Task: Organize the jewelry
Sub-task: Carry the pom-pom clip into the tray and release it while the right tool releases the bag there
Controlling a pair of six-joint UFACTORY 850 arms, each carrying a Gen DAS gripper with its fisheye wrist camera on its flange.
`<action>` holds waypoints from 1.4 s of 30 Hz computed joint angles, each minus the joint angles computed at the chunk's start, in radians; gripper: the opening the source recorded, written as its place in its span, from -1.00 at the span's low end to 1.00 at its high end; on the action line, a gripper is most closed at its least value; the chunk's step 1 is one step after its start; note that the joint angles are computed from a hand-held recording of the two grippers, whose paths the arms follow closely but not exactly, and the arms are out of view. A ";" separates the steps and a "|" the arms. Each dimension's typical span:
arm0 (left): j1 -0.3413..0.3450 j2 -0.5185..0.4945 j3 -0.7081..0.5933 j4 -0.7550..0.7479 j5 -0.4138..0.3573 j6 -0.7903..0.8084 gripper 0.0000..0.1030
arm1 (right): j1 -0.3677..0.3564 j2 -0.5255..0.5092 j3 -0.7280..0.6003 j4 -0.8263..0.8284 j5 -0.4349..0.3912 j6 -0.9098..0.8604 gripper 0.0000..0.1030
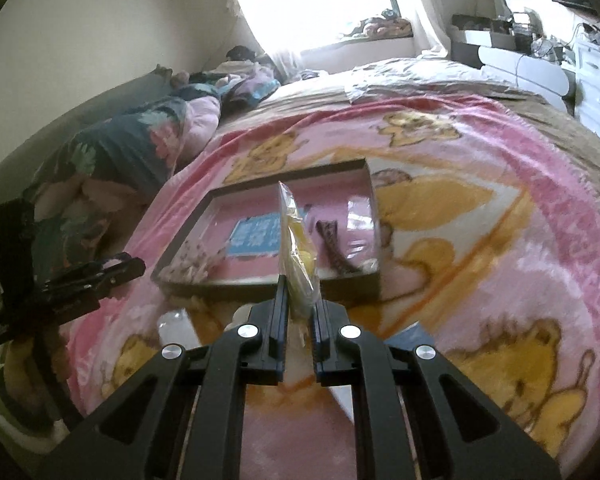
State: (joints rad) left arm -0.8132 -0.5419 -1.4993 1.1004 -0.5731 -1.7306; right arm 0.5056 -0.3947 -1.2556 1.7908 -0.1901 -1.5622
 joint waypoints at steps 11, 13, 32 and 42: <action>0.035 -0.132 -0.193 -0.172 0.023 0.202 -0.21 | -0.018 -0.059 -0.120 -0.067 -0.020 0.021 -0.82; 0.043 -0.162 -0.238 -0.215 0.012 0.251 -0.21 | -0.021 -0.072 -0.143 -0.070 -0.025 0.019 -0.82; 0.082 -0.366 -0.507 -0.434 -0.073 0.491 -0.18 | -0.064 -0.233 -0.341 -0.414 -0.072 0.336 -0.82; 0.083 -0.335 -0.453 -0.397 -0.104 0.412 0.12 | -0.066 -0.362 -0.503 -0.779 -0.143 0.662 -0.82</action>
